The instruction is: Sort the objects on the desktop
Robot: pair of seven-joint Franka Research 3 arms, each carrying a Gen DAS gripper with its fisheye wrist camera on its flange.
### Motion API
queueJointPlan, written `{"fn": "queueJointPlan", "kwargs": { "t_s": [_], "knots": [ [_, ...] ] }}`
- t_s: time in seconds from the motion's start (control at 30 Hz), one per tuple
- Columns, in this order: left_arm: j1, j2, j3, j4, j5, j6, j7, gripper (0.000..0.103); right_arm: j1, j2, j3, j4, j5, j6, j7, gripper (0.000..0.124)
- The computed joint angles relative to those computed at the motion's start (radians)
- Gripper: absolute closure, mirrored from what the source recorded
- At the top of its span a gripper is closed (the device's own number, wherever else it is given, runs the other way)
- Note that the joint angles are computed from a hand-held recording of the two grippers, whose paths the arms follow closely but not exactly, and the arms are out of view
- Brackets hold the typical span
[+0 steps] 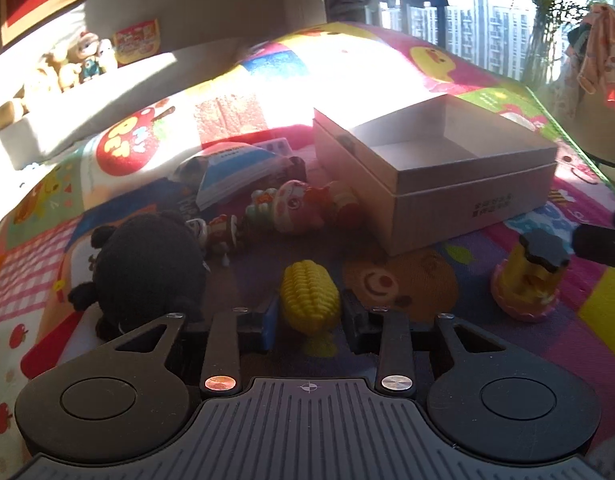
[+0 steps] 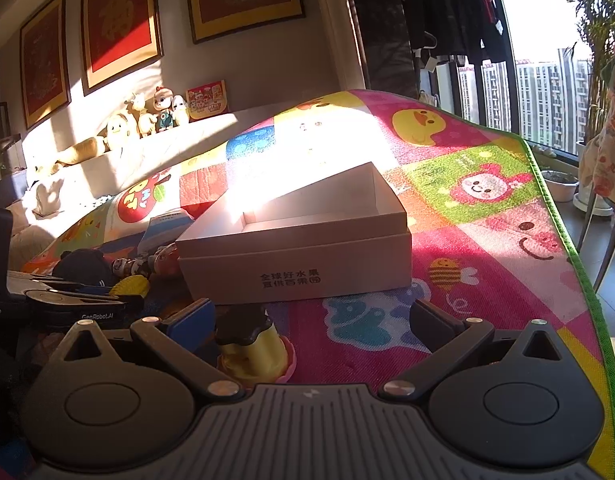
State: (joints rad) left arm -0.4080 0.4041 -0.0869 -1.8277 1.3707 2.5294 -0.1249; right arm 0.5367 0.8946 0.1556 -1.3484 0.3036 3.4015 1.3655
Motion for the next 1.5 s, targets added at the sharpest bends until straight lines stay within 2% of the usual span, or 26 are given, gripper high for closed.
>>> {"fn": "queueJointPlan", "kwargs": {
  "t_s": [0.13, 0.23, 0.33, 0.37, 0.43, 0.5, 0.57, 0.63, 0.67, 0.7, 0.87, 1.07, 1.13, 1.27, 1.43, 1.5],
  "knots": [
    [-0.01, -0.079, -0.034, -0.109, 0.047, 0.078, -0.034, 0.066, 0.017, 0.001, -0.023, 0.005, 0.01, -0.006, 0.002, 0.021],
    [-0.007, -0.102, -0.055, -0.162, 0.032, 0.091, -0.059, 0.063, 0.03, 0.0, -0.04, 0.008, 0.02, -0.015, 0.004, 0.021],
    [-0.009, -0.13, -0.063, -0.204, 0.046, 0.062, -0.101, 0.054, 0.057, -0.002, -0.076, 0.01, 0.039, -0.027, 0.009, 0.021],
    [-0.006, -0.135, -0.067, -0.208, 0.033, 0.046, -0.102, 0.049, 0.064, -0.002, -0.085, 0.012, 0.044, -0.03, 0.011, 0.021],
    [-0.004, -0.144, -0.074, -0.216, 0.017, 0.01, -0.102, 0.046, 0.071, -0.002, -0.095, 0.013, 0.048, -0.032, 0.013, 0.021],
    [-0.001, -0.147, -0.08, -0.219, -0.005, -0.029, -0.077, 0.038, 0.076, -0.002, -0.103, 0.016, 0.051, -0.039, 0.014, 0.021],
    [-0.008, -0.155, -0.085, -0.226, -0.022, -0.102, -0.05, 0.03, 0.075, -0.002, -0.102, 0.015, 0.05, -0.042, 0.015, 0.021],
    [-0.014, -0.163, -0.092, -0.232, -0.039, -0.17, -0.028, 0.026, 0.072, -0.002, -0.098, 0.016, 0.047, -0.043, 0.016, 0.021],
    [-0.011, -0.17, -0.094, -0.241, -0.043, -0.179, -0.031, 0.024, 0.07, -0.002, -0.096, 0.015, 0.045, -0.043, 0.016, 0.021],
    [-0.005, -0.179, -0.095, -0.251, -0.043, -0.172, -0.04, 0.022, 0.07, -0.002, -0.096, 0.015, 0.045, -0.043, 0.016, 0.021],
    [0.052, -0.215, -0.091, -0.3, 0.012, 0.005, -0.172, 0.012, 0.067, -0.001, -0.093, 0.018, 0.041, -0.05, 0.018, 0.021],
    [0.075, -0.163, -0.077, -0.239, 0.086, 0.136, -0.268, 0.012, 0.071, -0.001, -0.099, 0.02, 0.039, -0.057, 0.025, 0.021],
    [0.072, -0.144, -0.074, -0.214, 0.087, 0.142, -0.269, 0.012, 0.068, -0.001, -0.097, 0.02, 0.036, -0.057, 0.025, 0.021],
    [0.051, -0.121, -0.071, -0.179, 0.048, 0.093, -0.209, 0.012, 0.068, -0.001, -0.097, 0.02, 0.034, -0.057, 0.027, 0.021],
    [0.045, -0.185, -0.085, -0.264, -0.014, 0.078, -0.07, 0.007, 0.05, -0.002, -0.07, 0.014, 0.026, -0.045, 0.024, 0.021],
    [0.038, -0.203, -0.095, -0.292, -0.028, 0.043, -0.035, 0.007, 0.051, -0.001, -0.071, 0.016, 0.026, -0.052, 0.024, 0.021]
  ]
}}
